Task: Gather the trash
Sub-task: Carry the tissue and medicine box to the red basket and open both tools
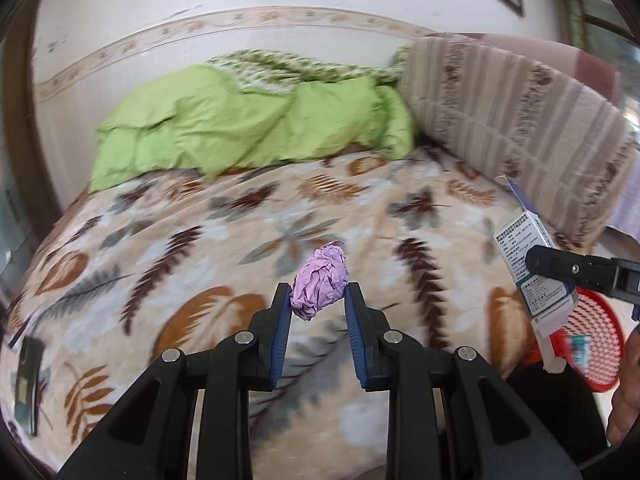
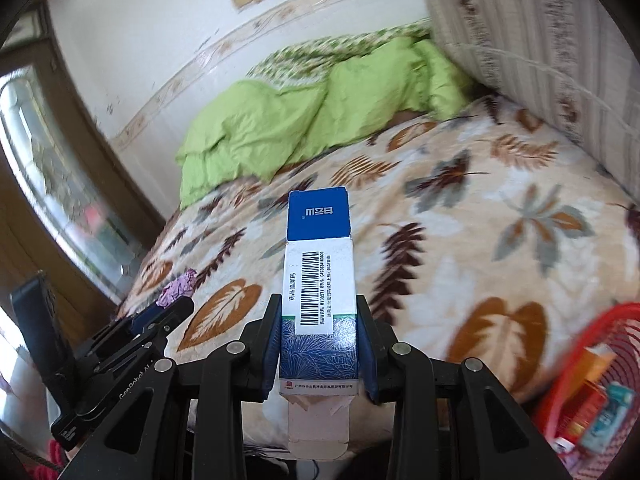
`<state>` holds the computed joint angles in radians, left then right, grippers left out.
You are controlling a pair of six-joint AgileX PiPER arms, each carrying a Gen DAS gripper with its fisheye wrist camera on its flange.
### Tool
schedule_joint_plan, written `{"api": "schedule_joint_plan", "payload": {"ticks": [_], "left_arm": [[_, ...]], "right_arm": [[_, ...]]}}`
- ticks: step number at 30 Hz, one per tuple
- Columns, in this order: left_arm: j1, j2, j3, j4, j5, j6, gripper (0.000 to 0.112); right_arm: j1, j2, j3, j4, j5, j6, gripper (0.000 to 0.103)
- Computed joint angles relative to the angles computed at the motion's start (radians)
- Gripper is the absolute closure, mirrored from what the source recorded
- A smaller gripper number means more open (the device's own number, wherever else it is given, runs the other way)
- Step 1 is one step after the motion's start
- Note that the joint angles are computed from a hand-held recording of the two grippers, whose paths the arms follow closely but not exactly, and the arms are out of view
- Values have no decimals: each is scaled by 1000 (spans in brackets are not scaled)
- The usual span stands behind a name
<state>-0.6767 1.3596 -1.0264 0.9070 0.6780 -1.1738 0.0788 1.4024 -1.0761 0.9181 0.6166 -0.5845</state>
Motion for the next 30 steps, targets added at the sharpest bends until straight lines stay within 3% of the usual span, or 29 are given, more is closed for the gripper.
{"api": "schedule_joint_plan", "payload": {"ticks": [6,11,14,17,20,24,26,28,30], "left_arm": [[-121,144,-220,-179,-57,214,86],[-159,310,-448,-566,-110,561,86],[-167,420,-588,-822,-89,774,86],[-184,541,-734,-965,-28,894,86],[-210,605,-810,-963,22,876,69],[-216,572,-758,-926,-14,858,66],[-213,544,-728,-892,-29,839,63],[-209,498,-675,-849,-60,813,55],[-222,438,-603,-739,-94,730,39]], "right_arm": [[-392,-135,88,44,163,-77,68],[-660,-140,101,36,267,-125,68],[-755,-127,103,33,293,-146,68],[-804,-90,92,8,303,-139,64],[-815,-79,82,-50,283,-97,59],[-807,-116,87,-102,244,-76,45],[-788,-146,91,-143,224,-52,44],[-722,-198,101,-261,156,58,42],[-611,-273,129,-461,60,253,29]]}}
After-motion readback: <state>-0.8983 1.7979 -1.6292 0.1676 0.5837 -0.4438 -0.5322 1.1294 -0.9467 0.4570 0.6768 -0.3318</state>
